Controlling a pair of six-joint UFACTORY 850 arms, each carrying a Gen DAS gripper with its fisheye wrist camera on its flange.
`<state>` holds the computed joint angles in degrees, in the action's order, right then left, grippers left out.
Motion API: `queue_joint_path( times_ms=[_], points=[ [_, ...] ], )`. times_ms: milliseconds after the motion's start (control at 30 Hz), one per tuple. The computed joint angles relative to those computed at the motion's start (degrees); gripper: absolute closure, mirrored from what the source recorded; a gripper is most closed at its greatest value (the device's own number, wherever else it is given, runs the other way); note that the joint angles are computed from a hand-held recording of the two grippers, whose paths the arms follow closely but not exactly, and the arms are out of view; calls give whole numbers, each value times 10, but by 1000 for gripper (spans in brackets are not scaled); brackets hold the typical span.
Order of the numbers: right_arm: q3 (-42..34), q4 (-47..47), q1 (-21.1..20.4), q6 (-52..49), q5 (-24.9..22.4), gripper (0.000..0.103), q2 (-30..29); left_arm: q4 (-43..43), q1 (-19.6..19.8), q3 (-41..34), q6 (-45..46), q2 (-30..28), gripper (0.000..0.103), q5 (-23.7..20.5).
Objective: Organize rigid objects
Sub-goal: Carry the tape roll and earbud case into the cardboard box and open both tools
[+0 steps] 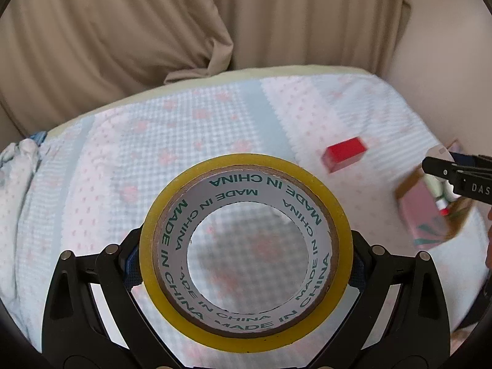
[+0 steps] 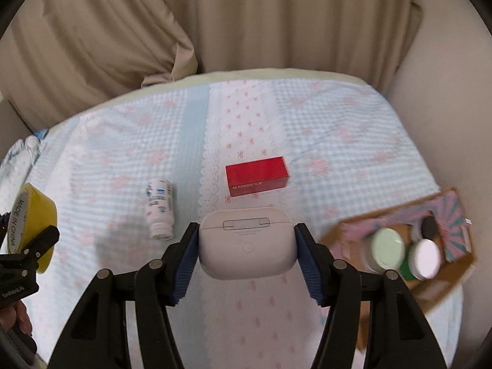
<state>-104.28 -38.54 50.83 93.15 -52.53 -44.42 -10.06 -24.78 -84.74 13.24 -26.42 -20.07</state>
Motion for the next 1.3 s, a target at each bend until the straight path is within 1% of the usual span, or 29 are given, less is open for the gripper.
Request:
queue_joint_path(
  times_ms=[33, 133, 267, 433, 533, 700, 800, 900, 1033, 1100, 1167, 1267, 1300],
  points=[
    [-3, 3, 6, 0, -16, 46, 9, -12, -1, 0, 6, 12, 6, -13],
    [4, 8, 20, -1, -56, 46, 45, -25, -10, 7, 8, 43, 6, -32],
    [38, 4, 33, 6, -89, 46, 93, -21, -32, 8, -9, 64, 6, -57],
    [123, -3, 42, 41, -109, 46, 179, 3, -73, -4, -52, 80, 6, -76],
    [179, -6, 44, 59, -114, 46, 232, 24, -103, -18, -91, 82, 6, -79],
    [277, -4, 38, 50, -116, 46, 329, 103, -166, -67, -210, 60, 6, -93],
    [335, 2, 27, 31, -107, 46, 384, 125, -206, -121, -260, 20, 6, -112],
    [393, 12, 9, 12, -93, 46, 434, 137, -236, -168, -290, -18, 6, -132],
    [466, 35, -34, -18, -49, 46, 487, 150, -272, -236, -323, -77, 6, -166],
    [494, 45, -54, -30, -29, 46, 504, 156, -286, -269, -332, -108, 6, -186],
    [522, 58, -80, -43, 2, 46, 518, 159, -299, -310, -338, -145, 6, -209],
    [556, 74, -113, -63, 45, 46, 524, 154, -309, -364, -338, -194, 6, -241],
    [564, 80, -124, -70, 61, 46, 521, 153, -313, -394, -337, -219, 6, -260]
  ],
)
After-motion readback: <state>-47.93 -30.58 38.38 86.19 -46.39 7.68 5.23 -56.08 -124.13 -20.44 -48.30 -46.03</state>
